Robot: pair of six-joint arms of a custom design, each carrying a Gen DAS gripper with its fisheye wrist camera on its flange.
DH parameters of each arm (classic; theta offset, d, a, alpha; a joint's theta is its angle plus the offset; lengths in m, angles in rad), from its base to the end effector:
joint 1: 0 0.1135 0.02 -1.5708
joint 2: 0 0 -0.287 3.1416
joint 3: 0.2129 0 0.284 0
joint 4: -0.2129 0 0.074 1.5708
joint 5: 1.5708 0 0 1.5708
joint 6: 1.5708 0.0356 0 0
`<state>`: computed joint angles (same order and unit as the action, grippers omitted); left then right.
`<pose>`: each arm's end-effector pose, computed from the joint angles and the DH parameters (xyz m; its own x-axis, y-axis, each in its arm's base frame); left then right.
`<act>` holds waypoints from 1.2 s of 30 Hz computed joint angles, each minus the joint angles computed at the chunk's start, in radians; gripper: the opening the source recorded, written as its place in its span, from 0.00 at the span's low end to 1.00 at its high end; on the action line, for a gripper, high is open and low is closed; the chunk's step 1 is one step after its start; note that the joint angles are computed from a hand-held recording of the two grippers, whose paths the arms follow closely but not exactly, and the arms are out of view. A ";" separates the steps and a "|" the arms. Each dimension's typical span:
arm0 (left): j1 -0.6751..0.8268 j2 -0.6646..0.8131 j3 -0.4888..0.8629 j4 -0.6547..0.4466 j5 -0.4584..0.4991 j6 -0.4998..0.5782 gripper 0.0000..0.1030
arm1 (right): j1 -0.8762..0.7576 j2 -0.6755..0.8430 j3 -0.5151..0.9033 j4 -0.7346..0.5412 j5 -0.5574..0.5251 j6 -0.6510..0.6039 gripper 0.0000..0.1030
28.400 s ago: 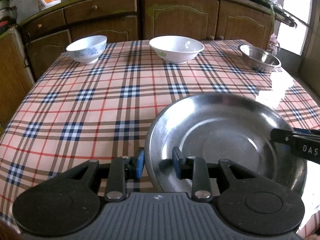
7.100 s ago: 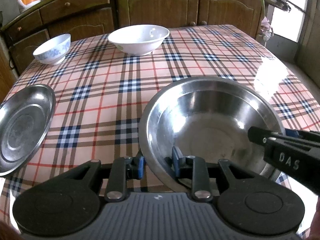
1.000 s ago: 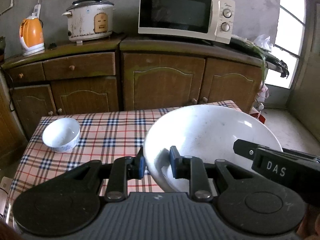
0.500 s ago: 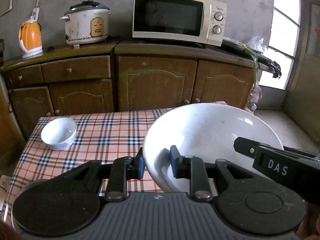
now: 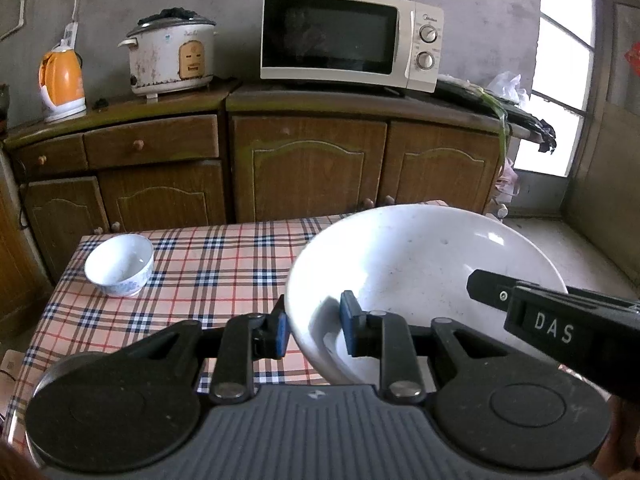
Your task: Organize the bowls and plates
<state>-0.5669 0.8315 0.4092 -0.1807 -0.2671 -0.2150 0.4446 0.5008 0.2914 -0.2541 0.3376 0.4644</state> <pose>0.1684 -0.0961 0.2051 -0.5388 0.0991 -0.8366 0.2248 0.9739 -0.0295 0.1391 0.0532 0.2042 -0.4228 0.2667 -0.8661 0.0571 0.9617 0.2682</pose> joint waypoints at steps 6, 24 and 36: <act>-0.024 -0.023 -0.008 -0.017 -0.025 -0.007 0.25 | 0.038 -0.062 -0.011 -0.057 0.033 0.019 0.19; -0.051 -0.068 -0.030 -0.045 -0.054 -0.024 0.25 | 0.091 -0.127 -0.028 -0.124 0.073 0.033 0.19; -0.073 -0.103 -0.052 -0.070 -0.060 -0.039 0.25 | 0.137 -0.162 -0.032 -0.180 0.111 0.067 0.19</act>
